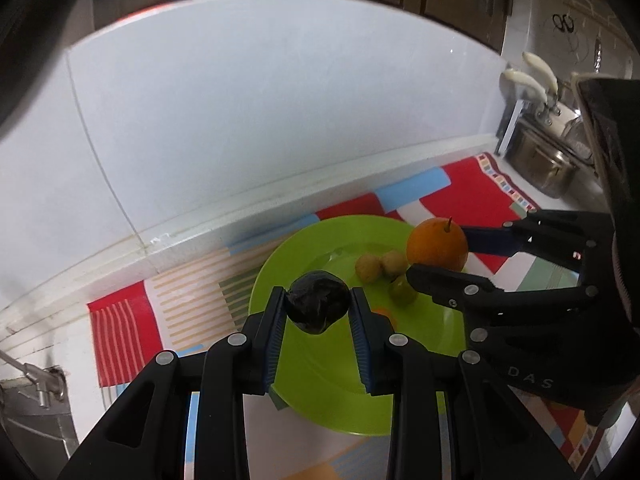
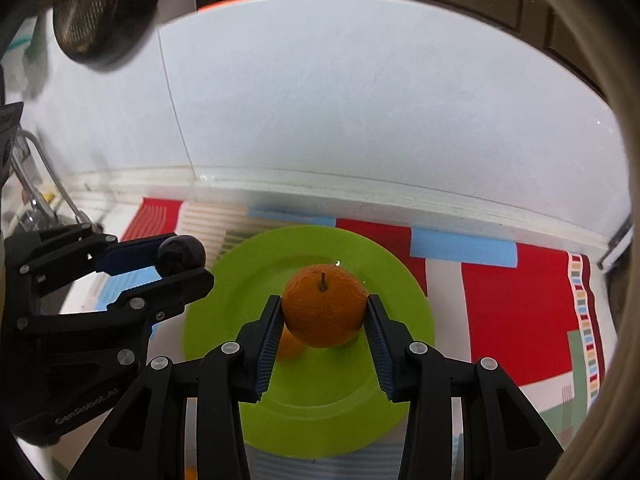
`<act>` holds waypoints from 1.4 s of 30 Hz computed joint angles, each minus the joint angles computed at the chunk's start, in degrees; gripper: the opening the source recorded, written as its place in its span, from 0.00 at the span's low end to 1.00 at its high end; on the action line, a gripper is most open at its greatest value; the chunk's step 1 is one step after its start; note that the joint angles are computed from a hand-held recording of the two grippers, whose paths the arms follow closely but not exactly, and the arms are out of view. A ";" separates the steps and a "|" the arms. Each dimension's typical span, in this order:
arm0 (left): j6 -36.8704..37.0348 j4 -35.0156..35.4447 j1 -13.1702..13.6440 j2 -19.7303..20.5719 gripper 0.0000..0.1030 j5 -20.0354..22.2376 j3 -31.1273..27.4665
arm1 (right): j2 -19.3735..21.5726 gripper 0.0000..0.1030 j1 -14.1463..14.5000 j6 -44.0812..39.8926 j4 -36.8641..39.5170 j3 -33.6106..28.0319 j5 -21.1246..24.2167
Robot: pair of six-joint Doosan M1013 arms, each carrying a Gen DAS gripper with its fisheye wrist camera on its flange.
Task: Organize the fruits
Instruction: 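Carry the plum and the orange over the green plate and lower them, then open both grippers to release the plum and orange onto the plate, then lift both grippers off the plate toward the remaining fruits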
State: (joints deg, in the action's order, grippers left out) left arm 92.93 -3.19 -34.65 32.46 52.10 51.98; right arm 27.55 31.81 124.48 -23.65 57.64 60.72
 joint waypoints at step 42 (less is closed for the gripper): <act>-8.48 8.20 -2.16 -10.62 0.58 -12.08 11.77 | -8.27 0.54 3.14 15.25 -9.65 8.88 -6.05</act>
State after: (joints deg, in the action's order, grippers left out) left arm 84.45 5.00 -36.80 21.84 40.02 63.75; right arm 19.28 34.96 139.74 -33.30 66.51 54.67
